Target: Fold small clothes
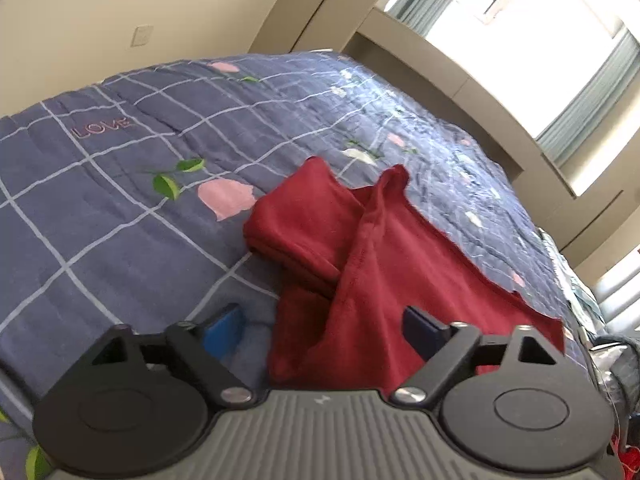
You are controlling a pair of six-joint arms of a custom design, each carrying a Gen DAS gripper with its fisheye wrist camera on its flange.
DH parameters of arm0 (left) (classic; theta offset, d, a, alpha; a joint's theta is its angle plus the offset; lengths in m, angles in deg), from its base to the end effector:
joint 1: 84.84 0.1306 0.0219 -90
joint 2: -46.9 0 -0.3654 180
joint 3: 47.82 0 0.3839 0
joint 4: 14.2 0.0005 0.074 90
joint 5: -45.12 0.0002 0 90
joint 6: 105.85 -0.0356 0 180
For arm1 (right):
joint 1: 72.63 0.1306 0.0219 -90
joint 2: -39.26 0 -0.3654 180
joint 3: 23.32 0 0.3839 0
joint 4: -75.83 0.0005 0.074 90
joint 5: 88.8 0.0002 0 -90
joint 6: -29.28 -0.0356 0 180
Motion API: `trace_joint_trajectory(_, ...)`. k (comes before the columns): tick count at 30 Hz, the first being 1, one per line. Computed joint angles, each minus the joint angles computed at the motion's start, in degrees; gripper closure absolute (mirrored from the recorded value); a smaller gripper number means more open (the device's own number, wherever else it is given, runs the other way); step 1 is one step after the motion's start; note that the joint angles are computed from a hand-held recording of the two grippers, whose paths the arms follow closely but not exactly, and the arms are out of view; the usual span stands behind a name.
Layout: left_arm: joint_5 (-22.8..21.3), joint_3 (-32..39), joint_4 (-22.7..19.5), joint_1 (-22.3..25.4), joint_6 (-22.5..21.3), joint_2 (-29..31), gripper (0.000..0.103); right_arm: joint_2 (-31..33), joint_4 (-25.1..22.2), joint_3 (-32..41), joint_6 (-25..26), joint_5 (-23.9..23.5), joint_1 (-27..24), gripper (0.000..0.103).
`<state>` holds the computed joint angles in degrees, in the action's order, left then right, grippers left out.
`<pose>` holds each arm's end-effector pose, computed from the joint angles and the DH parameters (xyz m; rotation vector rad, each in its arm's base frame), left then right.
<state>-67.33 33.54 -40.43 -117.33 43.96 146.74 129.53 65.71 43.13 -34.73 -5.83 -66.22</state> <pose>0.4493 -0.2706 0.2936 -0.7280 2.1895 -0.3757 0.4621 0.0558 0.2797 -0.6697 2.0523 -0.0647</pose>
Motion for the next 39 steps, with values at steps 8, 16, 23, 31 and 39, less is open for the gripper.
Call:
trace_joint_trajectory(8,1.3,2.0,0.5,1.3,1.2,2.2,0.045,-0.2,0.5,-0.6,-0.7,-0.8,-0.4,0.001)
trace_joint_trajectory(16,1.2,3.2,0.7,2.2,5.0,3.7,0.051,-0.2,0.9,-0.8,-0.9,-0.9,-0.4,0.001)
trace_joint_trajectory(23,0.8,4.3,1.0,1.7,3.2,4.3,0.085,-0.2,1.2,-0.9,-0.8,-0.8,-0.4,0.001)
trace_joint_trajectory(31,-0.9,9.5,0.4,0.4,-7.5,4.9,0.088,-1.0,0.0,0.0,-4.5,-5.2,-3.0,0.001)
trace_joint_trajectory(39,2.0,23.2,-0.2,-3.4,-23.0,10.8,0.089,-3.1,0.5,0.2,-3.7,-5.8,-9.2,0.001)
